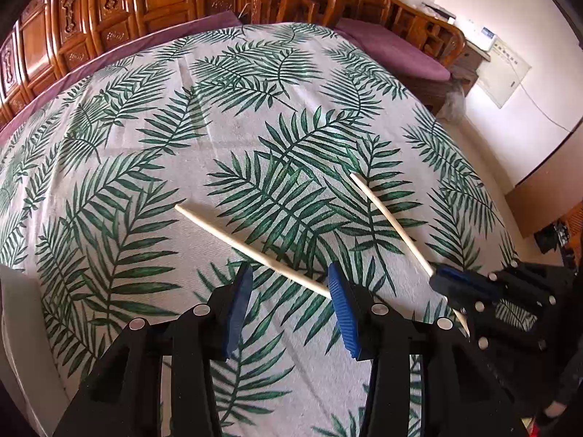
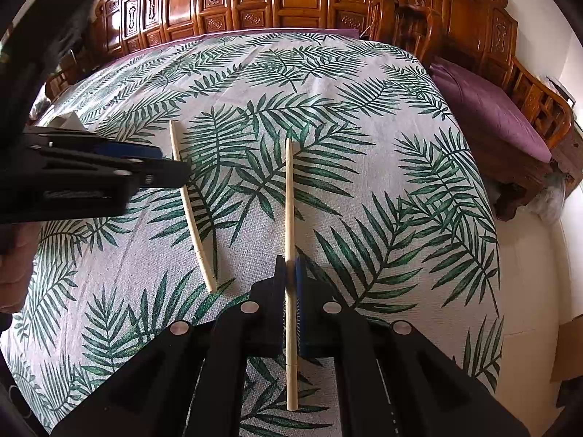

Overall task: Organize utensils
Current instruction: 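Grasp one wooden chopstick from the tablecloth with the right tool, then grasp the other wooden chopstick with the left tool while the right tool holds its chopstick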

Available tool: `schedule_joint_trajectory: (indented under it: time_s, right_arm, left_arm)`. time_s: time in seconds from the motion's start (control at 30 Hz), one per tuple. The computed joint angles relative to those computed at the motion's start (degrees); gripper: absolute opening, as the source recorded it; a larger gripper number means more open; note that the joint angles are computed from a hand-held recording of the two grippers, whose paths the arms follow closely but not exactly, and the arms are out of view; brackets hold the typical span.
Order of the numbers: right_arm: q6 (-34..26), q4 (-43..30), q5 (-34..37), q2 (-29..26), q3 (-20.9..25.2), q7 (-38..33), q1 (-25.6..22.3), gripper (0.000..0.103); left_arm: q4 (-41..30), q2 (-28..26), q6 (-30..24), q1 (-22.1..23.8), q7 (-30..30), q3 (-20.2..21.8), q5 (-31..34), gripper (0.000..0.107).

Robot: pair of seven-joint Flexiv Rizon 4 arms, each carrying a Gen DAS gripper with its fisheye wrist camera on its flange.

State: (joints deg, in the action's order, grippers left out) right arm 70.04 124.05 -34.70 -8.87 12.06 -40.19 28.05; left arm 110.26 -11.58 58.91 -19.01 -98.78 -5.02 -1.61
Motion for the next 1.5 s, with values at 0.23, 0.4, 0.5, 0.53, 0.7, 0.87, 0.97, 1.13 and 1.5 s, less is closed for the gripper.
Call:
schedule_joint_trajectory:
  time_s: [0.23, 0.4, 0.5, 0.53, 0.7, 0.87, 0.97, 1.13, 1.5]
  right_arm:
    - [1.33, 0.66, -0.07, 0.24, -0.27, 0.89, -0.06, 0.006]
    - [1.16, 0.50, 0.28, 0.13, -0.06, 0.57, -0.18, 0.006]
    - [0.73, 0.41, 0.03, 0.19, -0.13, 0.88, -0.08, 0.006]
    - [0.66, 0.41, -0.10, 0.18, -0.15, 1.07, -0.04, 0.006]
    - [0.03, 0.09, 0.25, 0.08, 0.05, 0.89, -0.03, 0.006]
    - [-0.90, -0.32, 1.13, 0.08, 0.27, 0.86, 0.12, 0.006]
    - [-3.72, -1.92, 4.74, -0.11, 1.29, -0.59, 0.13, 0.006]
    - [-5.64, -1.63, 4.73, 1.18, 1.17, 1.92, 0.64, 0.006]
    - [-9.87, -4.74, 1.56, 5.88, 3.05, 5.13, 1.36, 0.006]
  left_arm:
    - [-6.02, -1.85, -8.08, -2.56, -5.30, 1.50, 10.21, 0.042]
    - [-4.15, -0.08, -8.12, -1.59, -4.49, 1.20, 9.31, 0.032]
    - [-3.39, 0.74, -8.41, -1.15, -4.09, 0.97, 8.67, 0.023]
    - [-2.96, 0.79, -8.00, -0.91, -4.01, 1.02, 8.61, 0.016]
    - [-0.67, 1.83, -6.15, 0.05, -2.49, 0.65, 6.20, 0.007]
    - [1.64, 2.89, -4.57, 0.80, 0.69, 0.05, 2.67, 0.004]
    - [2.93, 4.24, -3.98, 0.86, 1.93, 0.05, 2.05, 0.004]
    - [4.77, 7.62, -3.20, 1.22, 3.67, 0.10, 1.06, 0.004]
    - [8.14, 16.59, -0.91, 3.06, 8.49, 0.99, -2.89, 0.004]
